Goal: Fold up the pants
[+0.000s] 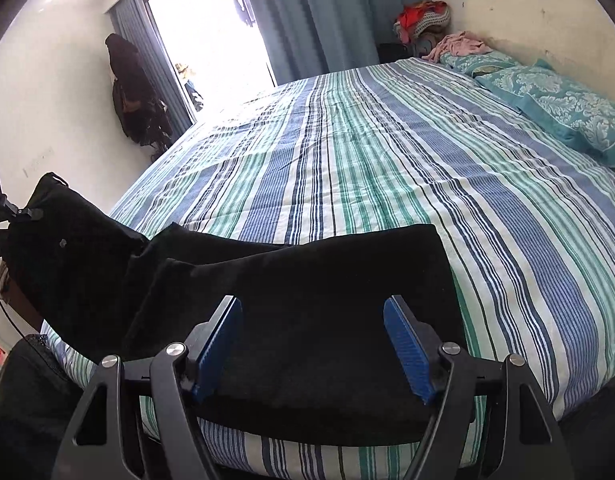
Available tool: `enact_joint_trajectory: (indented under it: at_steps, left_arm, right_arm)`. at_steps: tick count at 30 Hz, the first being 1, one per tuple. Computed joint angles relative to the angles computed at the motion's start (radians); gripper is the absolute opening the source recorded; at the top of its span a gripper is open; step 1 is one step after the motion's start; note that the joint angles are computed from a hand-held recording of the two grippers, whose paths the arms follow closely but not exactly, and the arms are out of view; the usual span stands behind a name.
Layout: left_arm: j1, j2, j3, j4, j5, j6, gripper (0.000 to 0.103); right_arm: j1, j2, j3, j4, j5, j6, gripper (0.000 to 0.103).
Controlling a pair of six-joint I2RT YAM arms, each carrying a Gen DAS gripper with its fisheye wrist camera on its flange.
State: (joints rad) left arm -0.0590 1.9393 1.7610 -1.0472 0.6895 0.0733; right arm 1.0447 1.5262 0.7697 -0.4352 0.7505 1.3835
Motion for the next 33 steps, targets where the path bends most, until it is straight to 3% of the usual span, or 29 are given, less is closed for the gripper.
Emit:
enact_joint_trajectory:
  at_steps: [5, 8, 11, 13, 14, 16, 18, 21, 23, 25, 26, 28, 31, 33]
  left_arm:
    - [-0.325, -0.069, -0.212, 0.238, -0.161, -0.157, 0.015]
    - [-0.503, -0.02, -0.302, 0.36, -0.307, -0.155, 0.02]
    - [-0.574, 0.058, -0.31, 0.367, -0.266, -0.137, 0.02]
    - [-0.567, 0.009, -0.357, 0.396, -0.226, -0.148, 0.022]
    - [-0.545, -0.028, -0.38, 0.411, -0.192, -0.143, 0.026]
    - [-0.487, -0.111, -0.407, 0.413, -0.166, -0.129, 0.045]
    - [-0.414, -0.178, -0.424, 0.43, -0.174, -0.109, 0.056]
    - [-0.309, -0.232, -0.441, 0.446, -0.237, -0.069, 0.06]
    - [-0.246, -0.251, -0.473, 0.469, -0.285, -0.045, 0.06]
    - [-0.194, -0.273, -0.543, 0.528, -0.334, -0.023, 0.06]
    - [-0.167, -0.283, -0.574, 0.545, -0.355, -0.01, 0.06]
    - [-0.116, -0.282, -0.63, 0.578, -0.369, 0.004, 0.06]
    - [-0.051, -0.282, -0.715, 0.622, -0.356, 0.005, 0.06]
    - [-0.018, -0.286, -0.764, 0.649, -0.366, 0.015, 0.06]
  right_arm:
    - [0.017, -0.108, -0.087, -0.064, 0.047, 0.178, 0.074]
    - [0.041, -0.179, -0.144, -0.118, 0.08, 0.314, 0.074]
    - [0.074, -0.242, -0.192, -0.154, 0.117, 0.422, 0.074]
    - [0.098, -0.273, -0.215, -0.171, 0.14, 0.475, 0.074]
    - [0.107, -0.286, -0.224, -0.173, 0.151, 0.49, 0.074]
    - [0.124, -0.312, -0.244, -0.162, 0.169, 0.502, 0.074]
    - [0.114, -0.353, -0.288, -0.055, 0.164, 0.424, 0.074]
    - [0.038, -0.389, -0.394, 0.337, 0.049, 0.129, 0.074]
    - [-0.046, -0.307, -0.435, 0.665, -0.149, -0.083, 0.074]
    - [-0.122, -0.163, -0.398, 0.847, -0.374, -0.215, 0.073]
    - [-0.151, -0.1, -0.357, 0.863, -0.461, -0.265, 0.073]
    - [-0.184, -0.003, -0.247, 0.774, -0.562, -0.358, 0.071]
    - [-0.232, 0.09, -0.133, 0.622, -0.642, -0.429, 0.068]
    - [-0.27, 0.105, -0.138, 0.634, -0.709, -0.439, 0.065]
